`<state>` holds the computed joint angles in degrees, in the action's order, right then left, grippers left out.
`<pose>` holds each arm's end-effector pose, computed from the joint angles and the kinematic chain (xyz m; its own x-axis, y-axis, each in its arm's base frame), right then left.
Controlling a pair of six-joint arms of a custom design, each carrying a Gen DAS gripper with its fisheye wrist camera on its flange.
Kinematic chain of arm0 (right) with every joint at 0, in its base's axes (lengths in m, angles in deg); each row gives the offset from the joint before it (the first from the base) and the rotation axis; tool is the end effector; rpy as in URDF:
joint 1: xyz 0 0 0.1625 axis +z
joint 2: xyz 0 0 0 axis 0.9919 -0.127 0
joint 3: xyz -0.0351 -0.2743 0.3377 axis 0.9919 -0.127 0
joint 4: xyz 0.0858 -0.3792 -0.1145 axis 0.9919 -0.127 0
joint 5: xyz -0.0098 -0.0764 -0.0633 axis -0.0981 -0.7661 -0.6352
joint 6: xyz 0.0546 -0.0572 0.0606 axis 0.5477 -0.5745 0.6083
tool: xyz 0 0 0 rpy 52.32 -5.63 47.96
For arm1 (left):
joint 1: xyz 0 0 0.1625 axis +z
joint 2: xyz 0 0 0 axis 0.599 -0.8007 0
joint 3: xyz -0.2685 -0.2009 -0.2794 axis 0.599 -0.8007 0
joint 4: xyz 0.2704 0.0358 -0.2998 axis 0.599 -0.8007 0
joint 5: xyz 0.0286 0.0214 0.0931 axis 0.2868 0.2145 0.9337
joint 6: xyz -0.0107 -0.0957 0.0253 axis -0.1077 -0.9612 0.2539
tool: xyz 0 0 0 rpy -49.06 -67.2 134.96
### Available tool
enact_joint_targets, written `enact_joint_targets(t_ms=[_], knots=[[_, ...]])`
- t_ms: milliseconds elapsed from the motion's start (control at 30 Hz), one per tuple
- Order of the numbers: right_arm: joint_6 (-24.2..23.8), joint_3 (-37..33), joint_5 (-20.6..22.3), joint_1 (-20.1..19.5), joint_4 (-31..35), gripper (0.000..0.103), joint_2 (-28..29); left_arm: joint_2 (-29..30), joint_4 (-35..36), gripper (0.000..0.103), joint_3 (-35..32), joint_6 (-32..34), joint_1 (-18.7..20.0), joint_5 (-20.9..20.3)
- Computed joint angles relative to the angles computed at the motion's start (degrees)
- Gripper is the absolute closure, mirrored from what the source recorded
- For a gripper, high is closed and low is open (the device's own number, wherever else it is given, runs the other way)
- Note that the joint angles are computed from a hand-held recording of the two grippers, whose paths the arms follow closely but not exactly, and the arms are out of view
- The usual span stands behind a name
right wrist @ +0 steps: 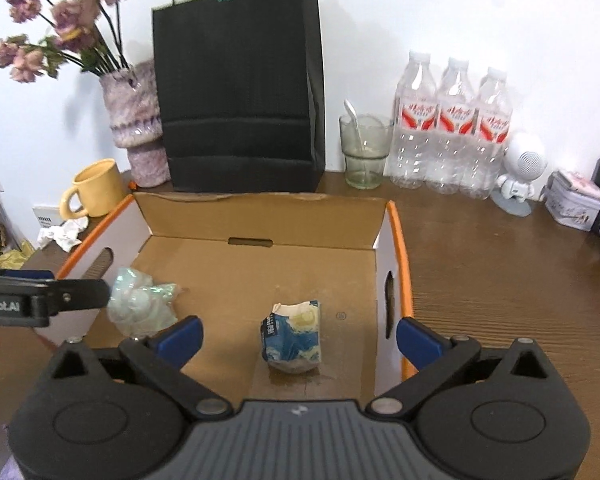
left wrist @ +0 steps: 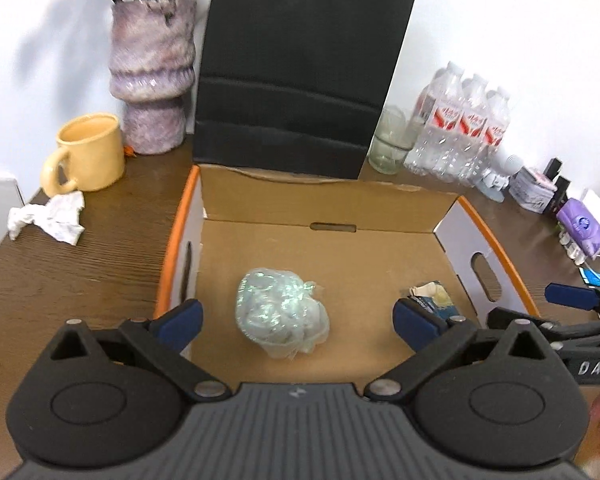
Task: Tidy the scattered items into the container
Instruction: 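Carry both items into the box and open both tools to release, then grasp the lavender pouch with the left tool while the right grasps the tissue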
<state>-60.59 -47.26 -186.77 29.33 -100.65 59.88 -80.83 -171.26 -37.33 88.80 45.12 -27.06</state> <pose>0.3890 -0.7931 -0.0707 -0.7490 0.0388 0.6614 -0.4829 0.6515 -0.5851 0.0436 -0.8579 0.3732 -0.7711 0.3415 -0.5373 0.5991 0.6750 -0.4307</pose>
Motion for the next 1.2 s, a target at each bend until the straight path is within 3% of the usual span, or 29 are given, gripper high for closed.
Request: enact_joint_targets(t_ms=[133,267,400,500,667,900,1200], knots=[[-3.14,20.01,0.58,1.21,-15.66,0.000,-8.59,-7.06,-6.51,0.000,10.40,2.85,1.05,-3.87],[-7.28,35.61,0.50,2.34,-30.22,0.000,-13.90,-13.94,-12.14,0.000,20.93,6.57,3.07,-8.38],[-9.74,46.21,-0.37,2.93,-41.06,0.000,-16.03,-18.70,-15.42,0.000,28.95,9.82,5.26,-10.50],[-8.83,51.43,-1.67,2.90,-45.68,0.000,-16.44,-20.63,-16.86,0.000,32.56,10.38,6.75,-11.31],[-7.07,55.81,-3.72,2.40,-50.59,0.000,-15.27,-21.66,-17.68,0.000,35.03,10.47,8.70,-12.55],[-4.52,56.78,-5.09,1.32,-53.30,0.000,-13.24,-20.62,-16.10,0.000,34.72,10.50,9.64,-11.57],[-4.20,56.15,-5.16,0.56,-53.01,0.000,-12.73,-19.47,-17.91,0.001,35.11,13.96,9.34,-10.36]])
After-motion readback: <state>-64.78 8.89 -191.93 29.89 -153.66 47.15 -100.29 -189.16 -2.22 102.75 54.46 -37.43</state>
